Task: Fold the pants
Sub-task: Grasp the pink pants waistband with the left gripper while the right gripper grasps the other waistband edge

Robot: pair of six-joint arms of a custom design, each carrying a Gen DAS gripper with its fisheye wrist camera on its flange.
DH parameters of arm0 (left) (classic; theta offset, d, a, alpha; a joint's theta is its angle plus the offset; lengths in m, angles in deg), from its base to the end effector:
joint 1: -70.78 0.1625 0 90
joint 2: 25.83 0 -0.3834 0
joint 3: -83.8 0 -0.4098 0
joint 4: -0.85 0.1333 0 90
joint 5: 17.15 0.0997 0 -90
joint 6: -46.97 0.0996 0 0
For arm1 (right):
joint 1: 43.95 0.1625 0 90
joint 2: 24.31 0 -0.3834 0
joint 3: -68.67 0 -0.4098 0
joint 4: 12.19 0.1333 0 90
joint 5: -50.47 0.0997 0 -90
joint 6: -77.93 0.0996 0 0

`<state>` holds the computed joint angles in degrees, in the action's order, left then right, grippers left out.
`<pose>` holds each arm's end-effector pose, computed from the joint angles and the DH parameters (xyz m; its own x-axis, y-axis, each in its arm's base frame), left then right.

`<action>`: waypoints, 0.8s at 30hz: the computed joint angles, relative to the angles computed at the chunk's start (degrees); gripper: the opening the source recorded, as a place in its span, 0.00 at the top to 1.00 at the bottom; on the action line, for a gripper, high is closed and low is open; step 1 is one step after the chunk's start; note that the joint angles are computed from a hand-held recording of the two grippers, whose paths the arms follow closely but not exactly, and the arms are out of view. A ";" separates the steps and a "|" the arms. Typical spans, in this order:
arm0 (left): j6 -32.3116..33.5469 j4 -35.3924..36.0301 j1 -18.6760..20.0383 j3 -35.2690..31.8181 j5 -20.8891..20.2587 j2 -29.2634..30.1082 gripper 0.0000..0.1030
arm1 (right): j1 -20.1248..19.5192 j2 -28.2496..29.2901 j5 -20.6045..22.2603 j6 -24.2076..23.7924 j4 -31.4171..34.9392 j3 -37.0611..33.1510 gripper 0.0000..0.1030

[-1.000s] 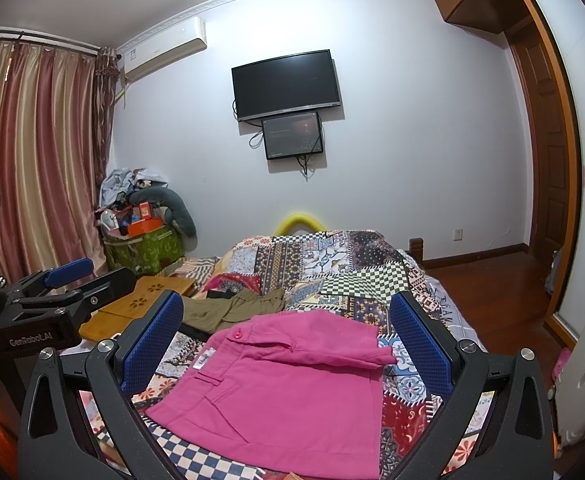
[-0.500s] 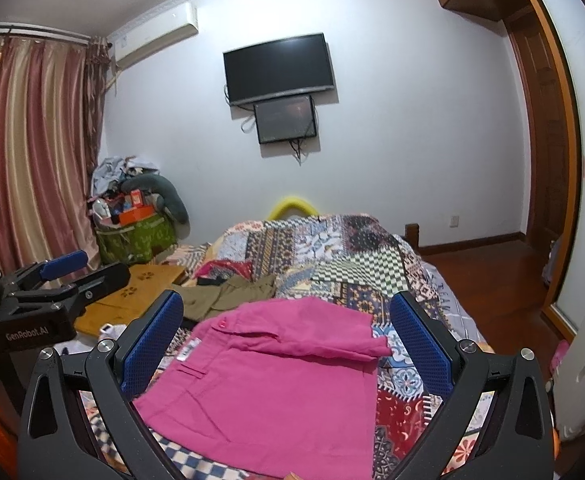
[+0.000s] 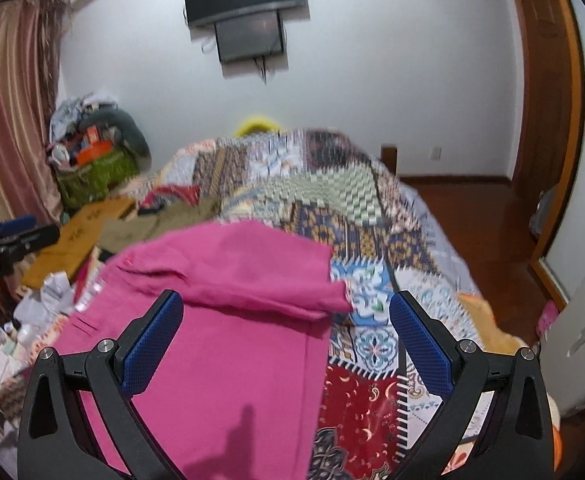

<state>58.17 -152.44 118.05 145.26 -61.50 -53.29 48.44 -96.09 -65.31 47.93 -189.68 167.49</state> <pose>-0.3933 -0.7271 0.0982 -0.6216 0.3376 -0.7068 0.7264 0.5862 -0.3588 0.1154 -0.6078 0.3829 -0.7825 0.0485 0.6207 -0.4755 0.5970 -0.6461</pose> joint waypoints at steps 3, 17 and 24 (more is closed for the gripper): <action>-3.93 8.50 2.15 -4.72 -1.61 1.87 0.00 | -1.36 0.14 -0.12 1.91 5.04 -1.13 0.01; -12.43 30.59 6.14 -17.45 -4.83 8.51 0.44 | -6.41 3.78 4.52 8.67 26.12 -9.09 0.38; -13.12 32.86 6.72 -19.34 -6.22 9.73 0.54 | -7.02 5.18 5.41 6.93 29.10 -11.69 0.57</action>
<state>45.05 -119.58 124.76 125.92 -67.72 -43.56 41.41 -90.91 -59.90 54.86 -160.59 155.80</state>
